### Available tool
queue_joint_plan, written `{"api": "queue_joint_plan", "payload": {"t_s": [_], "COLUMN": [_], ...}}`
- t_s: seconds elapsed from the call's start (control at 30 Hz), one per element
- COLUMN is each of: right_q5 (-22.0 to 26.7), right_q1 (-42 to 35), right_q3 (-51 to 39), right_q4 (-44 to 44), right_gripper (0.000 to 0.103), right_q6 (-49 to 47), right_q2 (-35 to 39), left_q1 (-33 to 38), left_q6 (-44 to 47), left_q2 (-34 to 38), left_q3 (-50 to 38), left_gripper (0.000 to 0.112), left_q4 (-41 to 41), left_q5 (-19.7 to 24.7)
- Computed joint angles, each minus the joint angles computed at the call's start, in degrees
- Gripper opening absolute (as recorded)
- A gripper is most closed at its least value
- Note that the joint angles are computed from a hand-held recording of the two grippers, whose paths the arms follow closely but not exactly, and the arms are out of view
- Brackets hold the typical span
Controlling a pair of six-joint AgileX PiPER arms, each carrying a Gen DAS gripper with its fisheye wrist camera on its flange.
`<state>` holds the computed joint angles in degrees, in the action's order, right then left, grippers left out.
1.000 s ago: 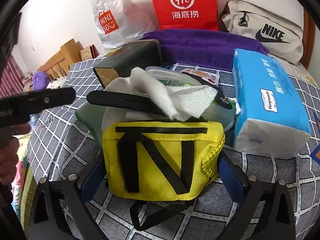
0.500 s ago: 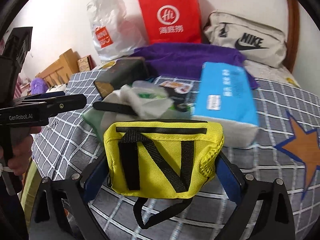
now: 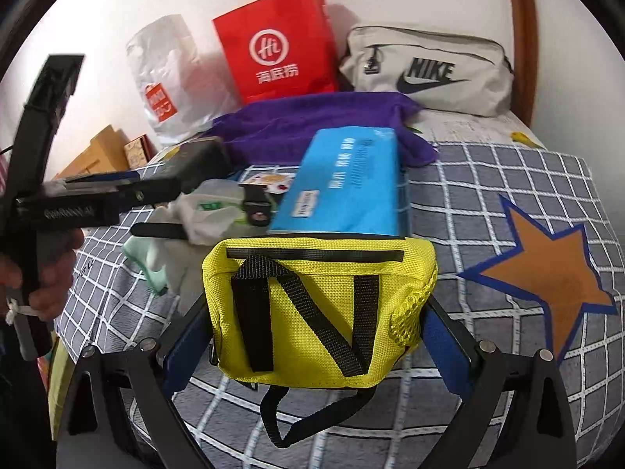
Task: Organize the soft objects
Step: 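Lift the yellow pouch with the right gripper while the left gripper grasps a white glove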
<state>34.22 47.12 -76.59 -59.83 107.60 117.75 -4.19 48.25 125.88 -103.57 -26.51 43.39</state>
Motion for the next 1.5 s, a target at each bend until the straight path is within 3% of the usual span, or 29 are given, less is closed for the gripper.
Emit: {"api": "queue_joint_plan", "payload": {"t_s": [0.23, 0.37, 0.5, 1.0, 1.27, 1.5], "right_q5": [-1.2, -0.1, 0.1, 4.6, 6.3, 6.6], "right_q1": [-0.9, -0.9, -0.8, 0.0, -2.1, -6.1], "right_q3": [2.7, 2.3, 3.1, -2.4, -8.6, -14.8], "right_q4": [-1.3, -0.8, -2.0, 1.0, 4.3, 7.7], "right_gripper": [0.098, 0.098, 0.098, 0.098, 0.098, 0.098], "right_q6": [2.7, 1.5, 3.0, -5.1, -13.9, -20.6], "right_q2": [-0.9, -1.0, -2.1, -3.5, -2.5, -0.3], "left_q1": [-0.8, -0.2, 0.3, 5.5, 6.0, 5.9], "left_q6": [-2.5, 0.4, 3.5, 9.0, 3.1, -6.9], "left_q2": [3.5, 3.6, 1.8, -2.6, 0.3, 7.5], "left_q3": [-2.6, -2.1, 0.4, 0.6, -6.3, -20.9], "left_gripper": [0.067, 0.041, 0.029, 0.028, 0.028, 0.028], "left_q4": [3.5, 1.4, -0.2, -7.5, -4.5, 2.7], "left_q5": [2.5, 3.7, 2.8, 4.5, 4.9, 7.9]}}
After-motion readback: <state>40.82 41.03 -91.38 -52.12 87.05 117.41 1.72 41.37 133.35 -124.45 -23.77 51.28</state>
